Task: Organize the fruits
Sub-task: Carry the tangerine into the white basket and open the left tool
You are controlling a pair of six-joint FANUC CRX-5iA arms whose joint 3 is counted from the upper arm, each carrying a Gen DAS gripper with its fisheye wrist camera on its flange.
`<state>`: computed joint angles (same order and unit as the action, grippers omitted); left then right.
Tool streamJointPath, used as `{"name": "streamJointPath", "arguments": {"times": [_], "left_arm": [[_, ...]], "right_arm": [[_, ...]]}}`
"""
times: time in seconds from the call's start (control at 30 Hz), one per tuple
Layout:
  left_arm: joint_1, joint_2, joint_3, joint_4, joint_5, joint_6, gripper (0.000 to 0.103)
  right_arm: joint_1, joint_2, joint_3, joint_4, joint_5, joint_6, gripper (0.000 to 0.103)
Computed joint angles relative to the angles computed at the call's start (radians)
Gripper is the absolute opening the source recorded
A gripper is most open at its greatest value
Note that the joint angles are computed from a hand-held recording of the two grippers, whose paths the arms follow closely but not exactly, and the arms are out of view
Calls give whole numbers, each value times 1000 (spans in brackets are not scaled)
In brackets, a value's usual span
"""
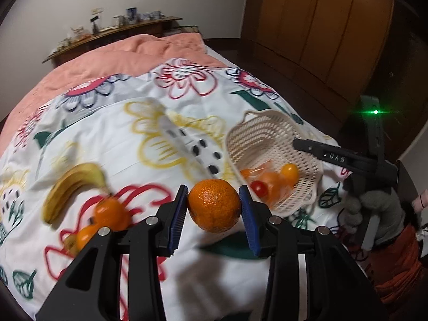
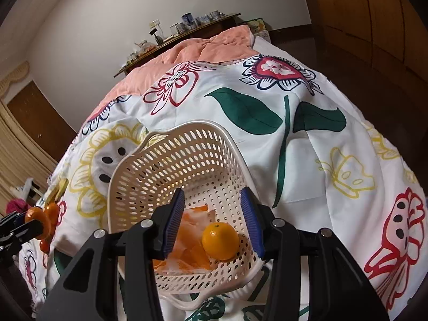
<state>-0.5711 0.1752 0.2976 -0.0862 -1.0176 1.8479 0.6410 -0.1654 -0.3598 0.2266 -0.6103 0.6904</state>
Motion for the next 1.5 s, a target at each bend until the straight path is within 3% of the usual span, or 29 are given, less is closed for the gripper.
{"name": "streamJointPath", "arguments": {"times": [0.2,0.5,0.67,0.77,0.8,0.9,1.2,1.5], "left_arm": [[3,115,107,85,-4,-66,40],[-25,286,310,76,-98,-87,40],[-25,323,351,71,-132,-72,40],[-19,318,341,74,-129,-52,41],[-18,320,346,68,-136,-46,42],[-13,328,351,74,-150,-46,42],[1,299,307,85,-123,-22,42],[5,234,237,54,-97,-1,42]], "right_arm": [[-24,-5,3,-67,22,58,45],[-62,2,23,-171,37,163,45],[-109,34,88,-332,36,344,45],[-180,91,192,-567,-40,569,44],[-187,110,209,-591,-51,593,44],[-155,115,196,-510,-25,554,45],[-153,107,201,-516,-46,552,44],[-107,97,190,-430,-48,481,45]]}}
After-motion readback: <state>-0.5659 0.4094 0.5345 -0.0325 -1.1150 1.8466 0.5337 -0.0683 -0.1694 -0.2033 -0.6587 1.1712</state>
